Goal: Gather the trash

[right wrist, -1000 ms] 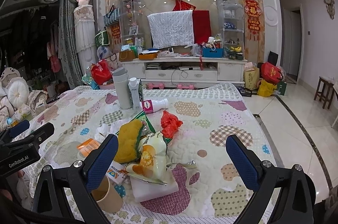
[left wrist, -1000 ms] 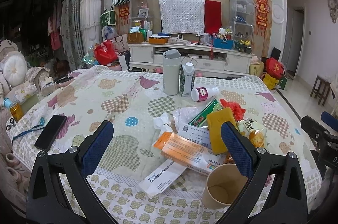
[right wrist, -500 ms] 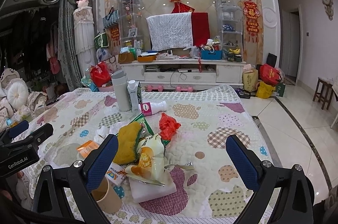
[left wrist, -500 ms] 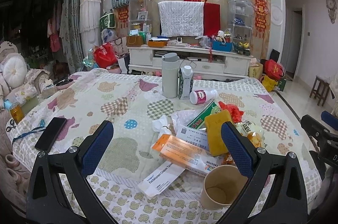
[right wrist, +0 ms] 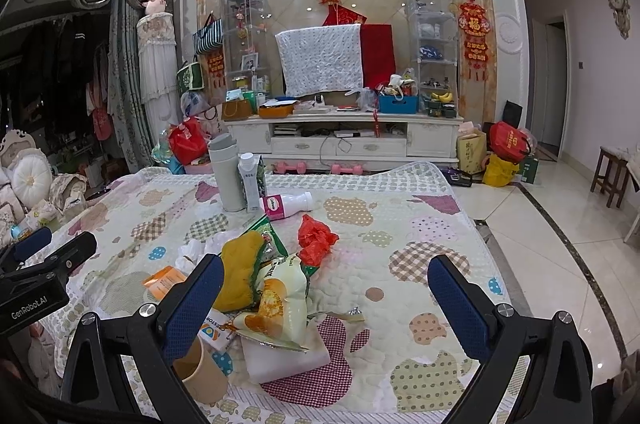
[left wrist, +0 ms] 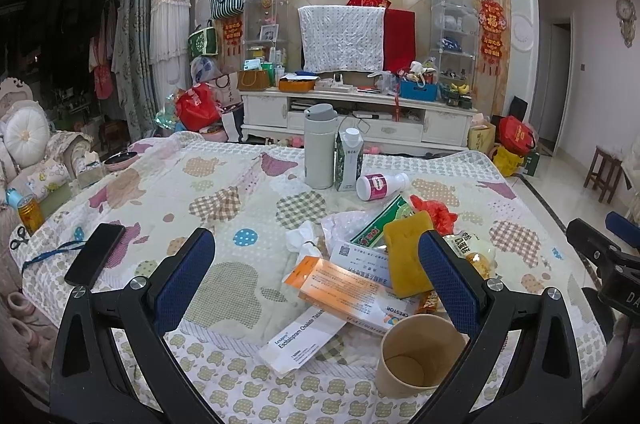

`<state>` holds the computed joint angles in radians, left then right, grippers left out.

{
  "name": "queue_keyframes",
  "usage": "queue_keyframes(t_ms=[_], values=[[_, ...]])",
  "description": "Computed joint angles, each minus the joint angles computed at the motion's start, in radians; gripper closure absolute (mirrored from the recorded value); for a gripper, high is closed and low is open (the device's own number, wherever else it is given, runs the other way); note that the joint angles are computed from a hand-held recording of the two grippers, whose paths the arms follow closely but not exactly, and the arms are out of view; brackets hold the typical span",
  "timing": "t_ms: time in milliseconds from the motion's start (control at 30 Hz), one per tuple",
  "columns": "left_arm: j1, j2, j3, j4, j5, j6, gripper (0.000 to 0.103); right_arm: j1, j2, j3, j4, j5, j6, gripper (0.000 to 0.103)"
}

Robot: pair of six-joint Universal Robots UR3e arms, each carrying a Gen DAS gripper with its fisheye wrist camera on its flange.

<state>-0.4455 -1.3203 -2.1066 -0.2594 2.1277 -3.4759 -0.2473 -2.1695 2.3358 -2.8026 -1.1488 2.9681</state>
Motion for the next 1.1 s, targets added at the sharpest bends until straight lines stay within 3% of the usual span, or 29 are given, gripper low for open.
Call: queue_keyframes(t_ms=[1100], values=[[-0.026, -0.034, 0.009, 0.006, 0.005, -0.034, 0.002, -0.070, -0.036, 0.008, 0.050, 0.051, -0.041, 0.002]])
